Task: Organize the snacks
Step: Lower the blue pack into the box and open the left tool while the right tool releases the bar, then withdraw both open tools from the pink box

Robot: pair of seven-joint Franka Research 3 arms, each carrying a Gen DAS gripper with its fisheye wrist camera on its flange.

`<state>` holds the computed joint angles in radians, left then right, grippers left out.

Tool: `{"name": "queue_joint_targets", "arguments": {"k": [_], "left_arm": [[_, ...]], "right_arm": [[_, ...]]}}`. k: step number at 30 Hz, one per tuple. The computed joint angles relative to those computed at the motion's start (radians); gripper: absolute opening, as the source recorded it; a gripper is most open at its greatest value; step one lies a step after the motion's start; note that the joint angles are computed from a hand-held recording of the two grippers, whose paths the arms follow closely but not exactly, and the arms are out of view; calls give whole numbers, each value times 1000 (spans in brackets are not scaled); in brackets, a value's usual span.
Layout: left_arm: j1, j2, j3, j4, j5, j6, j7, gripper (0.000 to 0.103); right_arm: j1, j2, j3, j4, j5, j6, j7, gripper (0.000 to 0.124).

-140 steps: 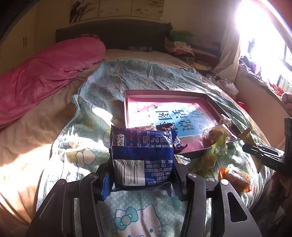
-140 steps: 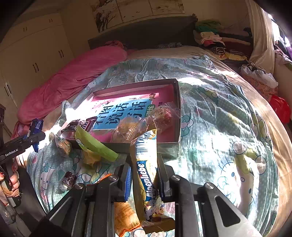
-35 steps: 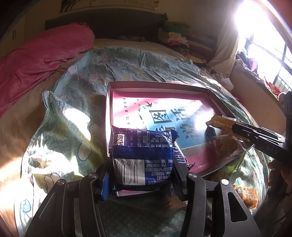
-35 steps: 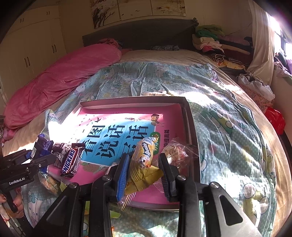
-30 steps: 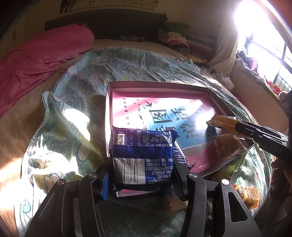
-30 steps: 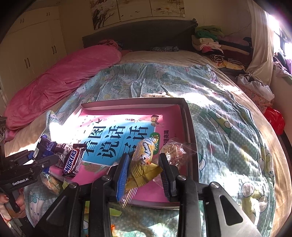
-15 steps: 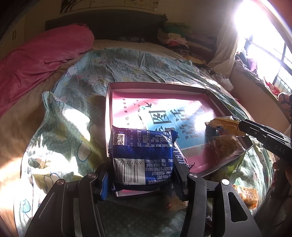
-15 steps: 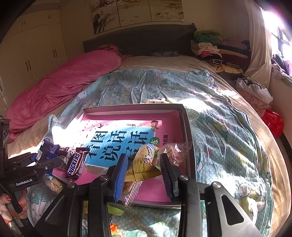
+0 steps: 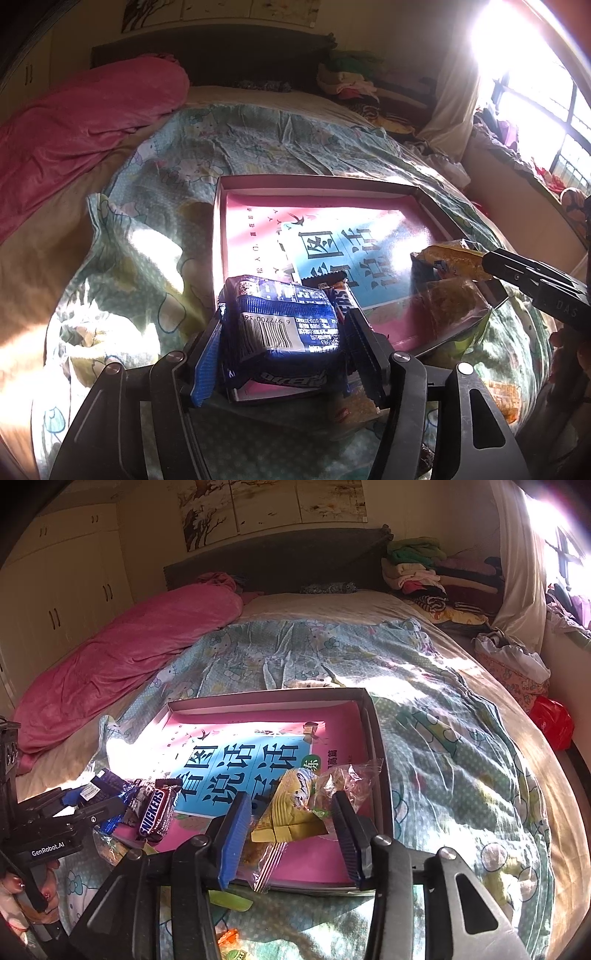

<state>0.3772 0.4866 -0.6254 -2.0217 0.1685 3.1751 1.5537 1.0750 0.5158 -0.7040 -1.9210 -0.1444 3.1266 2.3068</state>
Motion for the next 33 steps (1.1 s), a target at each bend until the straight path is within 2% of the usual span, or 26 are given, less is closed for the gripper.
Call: {"name": "queue_joint_targets", "arguments": {"k": [8, 17, 21, 26, 33], "left_arm": [[76, 19, -77, -3, 0, 4, 5, 68], [110, 15, -102, -16, 27, 45, -25, 70], [142, 16, -126, -23, 68, 63, -60, 76], [116, -8, -86, -32, 122, 97, -119, 76], [185, 1, -142, -45, 221, 120, -186, 78]], "right_arm": [[21, 6, -22, 0, 20, -2, -9, 47], [61, 15, -65, -7, 34, 3, 1, 54], [86, 22, -92, -11, 48, 6, -1, 55], [109, 26, -112, -16, 70, 14, -17, 56], [171, 49, -174, -20, 120, 28, -53, 61]]}}
